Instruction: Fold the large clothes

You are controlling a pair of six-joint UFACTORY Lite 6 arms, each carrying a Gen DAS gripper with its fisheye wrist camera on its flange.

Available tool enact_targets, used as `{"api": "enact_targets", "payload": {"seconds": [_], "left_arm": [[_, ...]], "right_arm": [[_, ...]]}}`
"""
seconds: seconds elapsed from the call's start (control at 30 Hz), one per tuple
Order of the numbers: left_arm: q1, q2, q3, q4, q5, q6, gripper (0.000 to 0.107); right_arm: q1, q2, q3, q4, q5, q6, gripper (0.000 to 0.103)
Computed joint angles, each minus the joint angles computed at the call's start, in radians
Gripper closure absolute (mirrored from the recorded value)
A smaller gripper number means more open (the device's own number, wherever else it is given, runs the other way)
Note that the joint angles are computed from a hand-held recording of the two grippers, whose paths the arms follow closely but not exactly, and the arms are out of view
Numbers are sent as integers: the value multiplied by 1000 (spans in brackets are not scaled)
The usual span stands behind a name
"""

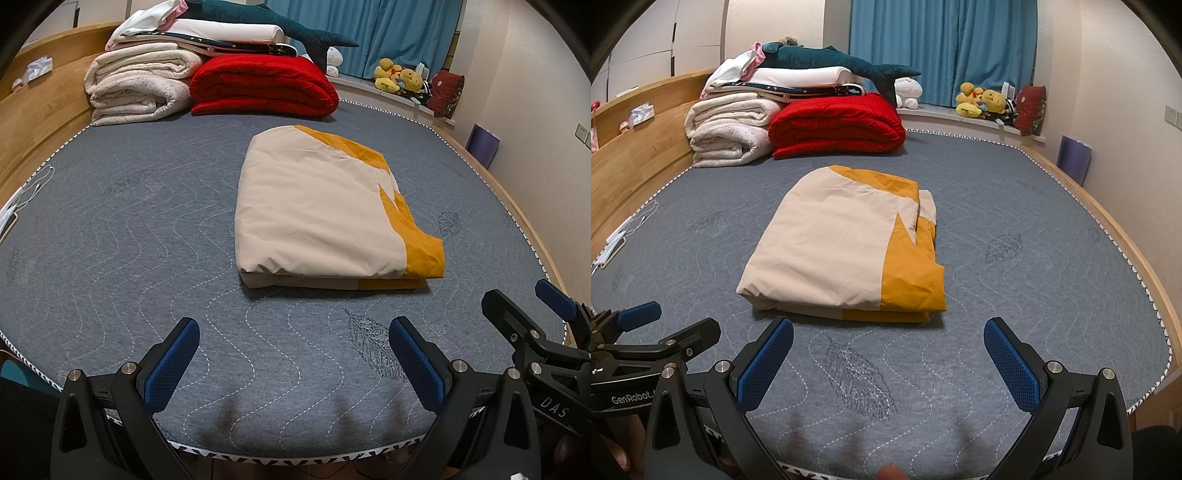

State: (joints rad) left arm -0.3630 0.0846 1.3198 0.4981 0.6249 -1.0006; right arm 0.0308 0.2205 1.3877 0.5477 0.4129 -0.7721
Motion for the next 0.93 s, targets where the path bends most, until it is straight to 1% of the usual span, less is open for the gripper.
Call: {"api": "enact_targets", "payload": {"seconds": [0.93], "left_arm": [[6, 6, 10, -6, 0, 13, 5]], "right_arm": [[-3, -2, -1, 1, 2, -5, 0]]}}
